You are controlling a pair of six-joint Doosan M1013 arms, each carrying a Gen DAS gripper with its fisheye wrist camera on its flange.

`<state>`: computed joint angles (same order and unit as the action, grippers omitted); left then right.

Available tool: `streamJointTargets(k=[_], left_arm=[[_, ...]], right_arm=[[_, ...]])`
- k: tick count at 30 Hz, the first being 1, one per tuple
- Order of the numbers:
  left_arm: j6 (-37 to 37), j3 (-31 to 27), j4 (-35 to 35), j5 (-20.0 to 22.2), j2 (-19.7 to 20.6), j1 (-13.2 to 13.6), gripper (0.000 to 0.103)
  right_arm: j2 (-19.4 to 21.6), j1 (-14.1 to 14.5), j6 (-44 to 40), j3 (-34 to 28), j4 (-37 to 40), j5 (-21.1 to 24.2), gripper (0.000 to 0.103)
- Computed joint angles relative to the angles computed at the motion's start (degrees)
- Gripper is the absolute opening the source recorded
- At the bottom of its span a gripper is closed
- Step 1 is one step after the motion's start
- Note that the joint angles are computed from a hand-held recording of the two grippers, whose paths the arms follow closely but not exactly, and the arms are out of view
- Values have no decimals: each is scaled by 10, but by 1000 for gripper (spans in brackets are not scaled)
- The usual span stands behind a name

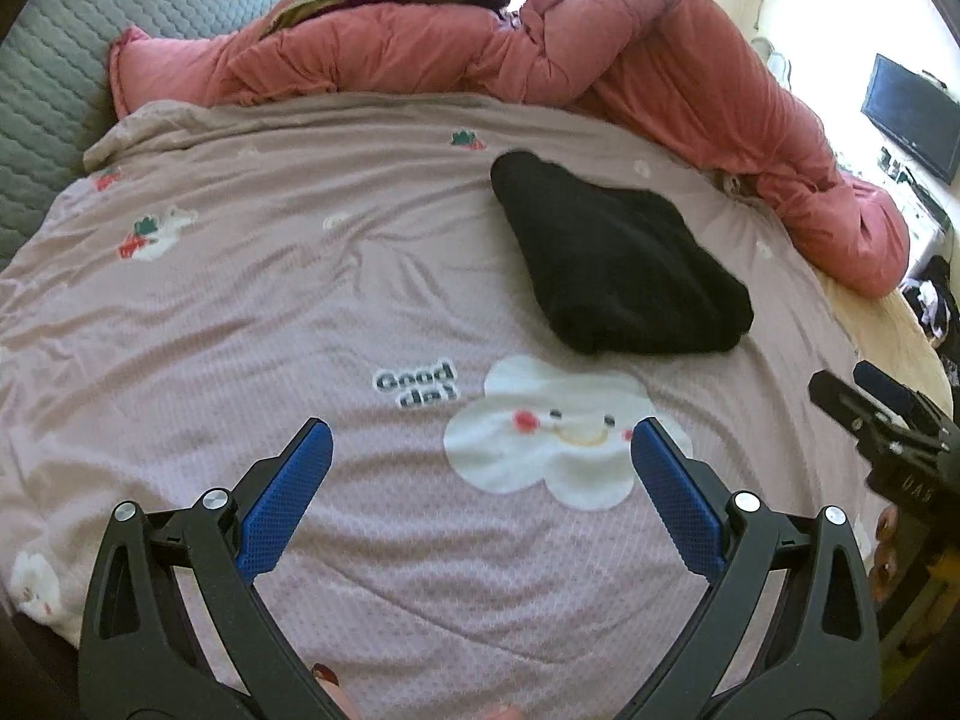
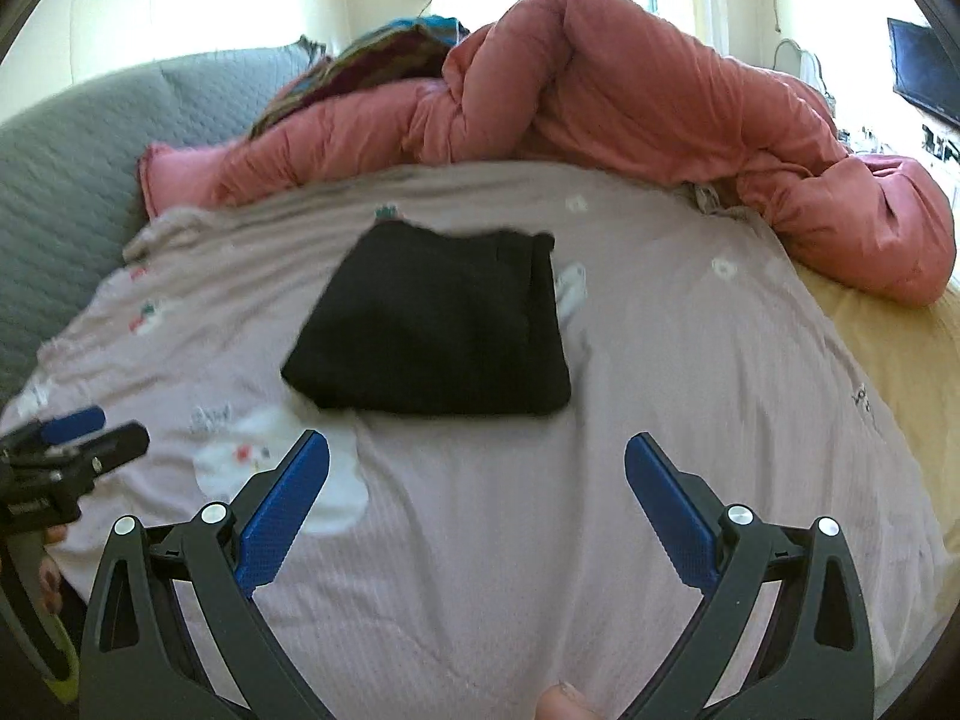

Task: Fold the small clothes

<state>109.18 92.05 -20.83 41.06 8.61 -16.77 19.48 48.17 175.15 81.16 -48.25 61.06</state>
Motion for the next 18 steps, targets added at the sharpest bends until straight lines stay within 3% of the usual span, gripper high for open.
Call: streamJointTargets(k=[18], left_arm=[[-16, 11, 24, -6, -7, -6, 93]], right_arm=[[1, -2, -10, 1, 26, -24, 98]])
